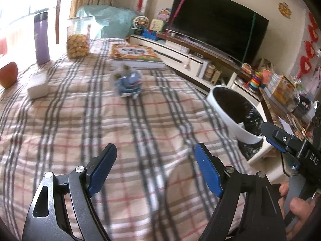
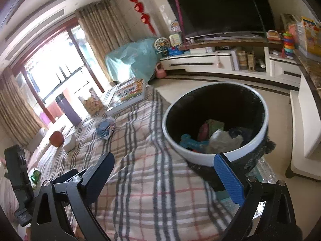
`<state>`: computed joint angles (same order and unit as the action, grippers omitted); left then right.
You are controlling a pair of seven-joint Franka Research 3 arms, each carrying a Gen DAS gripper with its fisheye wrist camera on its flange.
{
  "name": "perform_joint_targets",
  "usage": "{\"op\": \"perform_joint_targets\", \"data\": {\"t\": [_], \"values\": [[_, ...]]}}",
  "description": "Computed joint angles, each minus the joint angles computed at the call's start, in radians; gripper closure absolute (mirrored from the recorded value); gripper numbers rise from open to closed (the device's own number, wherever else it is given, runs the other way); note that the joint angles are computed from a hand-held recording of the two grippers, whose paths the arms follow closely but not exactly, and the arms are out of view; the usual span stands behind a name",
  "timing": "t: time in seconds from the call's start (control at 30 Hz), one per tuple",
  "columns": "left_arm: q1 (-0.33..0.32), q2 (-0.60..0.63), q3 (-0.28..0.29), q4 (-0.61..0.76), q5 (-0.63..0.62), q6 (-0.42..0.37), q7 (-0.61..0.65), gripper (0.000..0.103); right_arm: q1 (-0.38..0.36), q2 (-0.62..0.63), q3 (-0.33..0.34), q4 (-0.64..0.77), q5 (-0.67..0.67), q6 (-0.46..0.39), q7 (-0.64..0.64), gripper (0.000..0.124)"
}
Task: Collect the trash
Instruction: 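Move both tools back over the bed toward the white block and crumpled wrapper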
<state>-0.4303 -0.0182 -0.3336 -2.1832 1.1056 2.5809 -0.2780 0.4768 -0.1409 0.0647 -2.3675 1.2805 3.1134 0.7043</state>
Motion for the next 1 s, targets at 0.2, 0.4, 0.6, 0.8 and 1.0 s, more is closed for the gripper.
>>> {"op": "perform_joint_targets", "data": {"t": [0.2, 0.4, 0.6, 0.8, 1.0], "values": [[0.010, -0.051, -0.007, -0.058, -0.016, -0.034, -0.006, 0.021, 0.019, 0.023, 0.020, 0.015, 0.004, -0.008, -0.023, 0.024], [0.031, -0.102, -0.016, -0.117, -0.036, -0.043, -0.033, 0.021, 0.028, 0.051, 0.047, 0.031, -0.023, -0.014, -0.025, 0.024], [0.051, -0.140, -0.026, -0.164, -0.065, -0.048, -0.033, 0.021, 0.034, 0.081, 0.069, 0.053, -0.038, -0.020, -0.031, 0.024], [0.071, -0.178, -0.032, -0.208, -0.088, -0.043, -0.043, 0.021, 0.039, 0.115, 0.093, 0.079, -0.075, -0.022, -0.008, 0.024], [0.091, -0.208, -0.036, -0.242, -0.108, -0.042, -0.044, 0.021, 0.037, 0.154, 0.117, 0.105, -0.145, -0.018, 0.045, 0.024]]}}
